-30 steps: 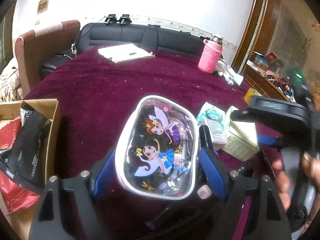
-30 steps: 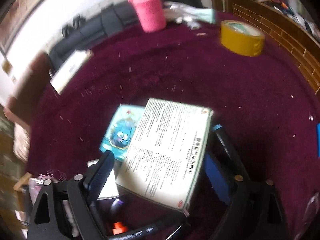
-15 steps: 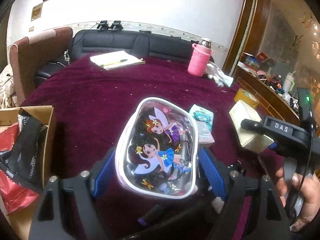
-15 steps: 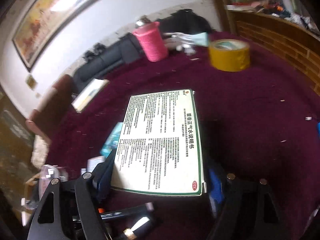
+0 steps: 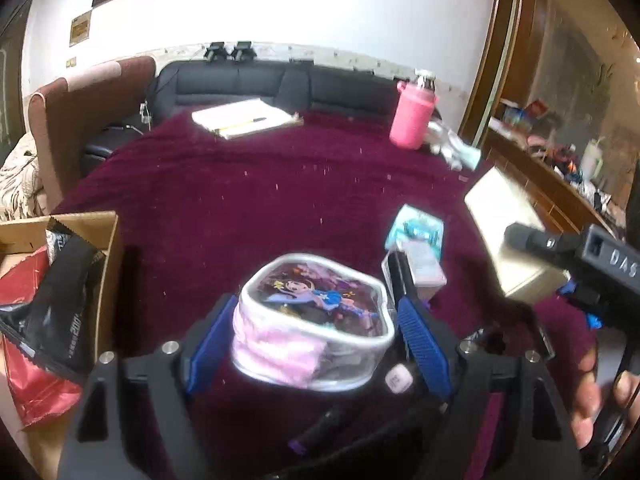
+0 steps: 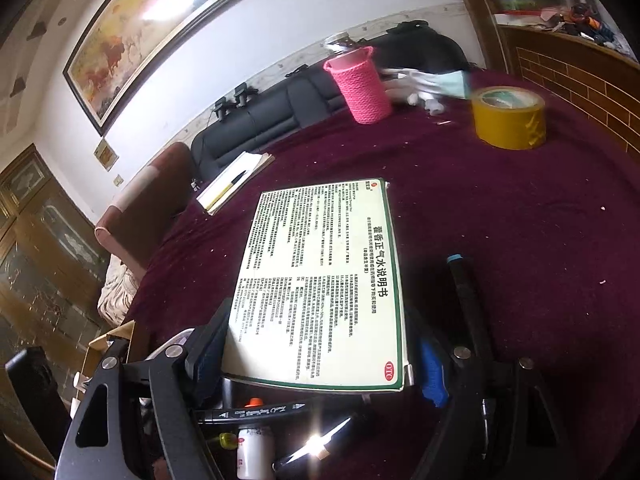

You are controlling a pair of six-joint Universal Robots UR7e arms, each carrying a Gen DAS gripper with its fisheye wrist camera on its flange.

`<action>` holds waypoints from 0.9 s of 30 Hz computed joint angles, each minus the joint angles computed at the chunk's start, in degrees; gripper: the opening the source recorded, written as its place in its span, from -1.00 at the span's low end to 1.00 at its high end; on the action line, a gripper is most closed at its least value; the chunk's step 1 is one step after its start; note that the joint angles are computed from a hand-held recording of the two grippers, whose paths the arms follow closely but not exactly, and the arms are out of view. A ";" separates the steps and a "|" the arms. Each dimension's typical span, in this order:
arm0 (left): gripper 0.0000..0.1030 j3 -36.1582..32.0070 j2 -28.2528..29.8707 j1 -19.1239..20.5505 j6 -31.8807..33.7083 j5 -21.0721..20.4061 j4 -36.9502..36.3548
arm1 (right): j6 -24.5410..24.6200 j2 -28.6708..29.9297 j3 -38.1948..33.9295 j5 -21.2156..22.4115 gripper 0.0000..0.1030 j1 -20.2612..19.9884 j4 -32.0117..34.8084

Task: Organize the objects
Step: 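Lift the pouch and medicine box and carry both toward the cardboard box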

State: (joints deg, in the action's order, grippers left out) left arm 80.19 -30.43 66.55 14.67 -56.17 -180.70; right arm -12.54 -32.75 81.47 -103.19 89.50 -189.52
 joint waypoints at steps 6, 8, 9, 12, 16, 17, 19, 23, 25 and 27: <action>0.57 -3.20 1.28 0.24 -3.01 2.70 8.66 | 0.25 -0.25 -0.08 0.97 0.62 -0.16 1.65; 0.61 -5.02 1.36 0.66 -5.79 2.51 14.07 | -0.01 -0.19 -0.18 1.15 0.62 -0.18 2.07; 0.61 -5.90 1.40 0.87 -7.01 2.26 16.59 | -0.10 -0.14 -0.21 1.12 0.62 -0.15 2.05; 0.58 -6.01 0.96 1.75 -8.84 -0.27 17.61 | -0.51 -0.29 0.23 1.44 0.62 -0.07 1.72; 0.57 -2.02 -0.76 1.16 -6.77 -2.10 11.39 | -1.23 -0.48 0.84 1.98 0.62 0.12 0.59; 0.57 -1.13 -1.30 0.88 -6.78 -2.24 10.46 | -1.41 -0.47 0.86 2.06 0.62 0.16 0.36; 0.57 1.05 -2.60 0.25 -6.45 -2.48 7.99 | -1.65 -0.52 0.98 2.45 0.62 0.19 0.20; 0.58 5.27 -5.45 -1.10 -5.10 -2.03 3.30 | -1.66 -0.51 1.05 2.79 0.62 0.22 0.25; 0.58 8.13 -7.51 -1.66 -4.54 -1.91 1.04 | -1.79 -0.47 1.00 2.85 0.62 0.22 0.22; 0.58 10.05 -8.94 -1.98 -4.21 -1.30 -0.62 | -1.80 -0.52 1.08 3.04 0.62 0.18 0.04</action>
